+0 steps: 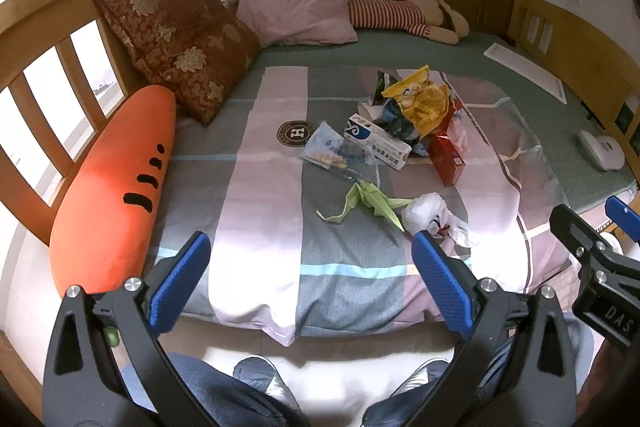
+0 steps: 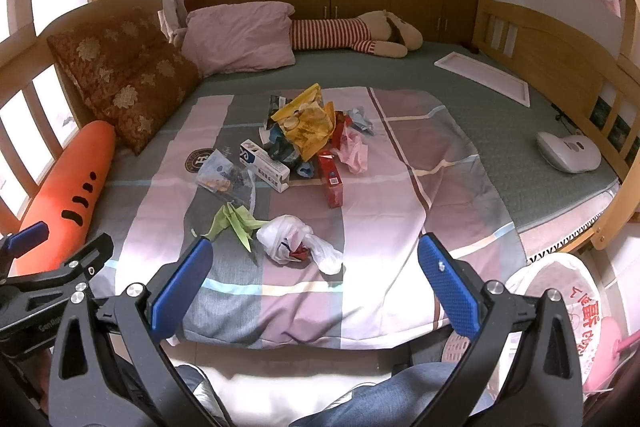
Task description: Collect trash
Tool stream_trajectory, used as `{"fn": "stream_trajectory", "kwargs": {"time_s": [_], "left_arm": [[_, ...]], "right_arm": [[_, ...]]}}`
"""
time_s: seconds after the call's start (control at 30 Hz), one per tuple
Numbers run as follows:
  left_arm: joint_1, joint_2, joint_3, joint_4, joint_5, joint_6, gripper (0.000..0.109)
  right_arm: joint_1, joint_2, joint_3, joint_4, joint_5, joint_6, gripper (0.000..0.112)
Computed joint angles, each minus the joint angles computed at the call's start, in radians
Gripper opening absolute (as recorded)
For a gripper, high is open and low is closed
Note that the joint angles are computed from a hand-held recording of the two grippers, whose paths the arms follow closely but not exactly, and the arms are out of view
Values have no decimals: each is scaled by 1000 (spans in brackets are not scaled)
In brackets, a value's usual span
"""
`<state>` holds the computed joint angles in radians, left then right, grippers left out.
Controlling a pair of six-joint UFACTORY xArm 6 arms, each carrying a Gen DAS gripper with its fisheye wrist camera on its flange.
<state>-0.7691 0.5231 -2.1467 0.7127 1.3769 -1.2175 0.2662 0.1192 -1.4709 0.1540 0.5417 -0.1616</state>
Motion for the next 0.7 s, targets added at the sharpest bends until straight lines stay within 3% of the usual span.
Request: {"fn": "stream_trajectory", "kwargs": {"time_s": [0.7], "left_arm": [[-2, 24, -29, -17, 25, 6, 100]], "right_arm": [[-4, 7, -6, 7, 11, -5, 100]]}}
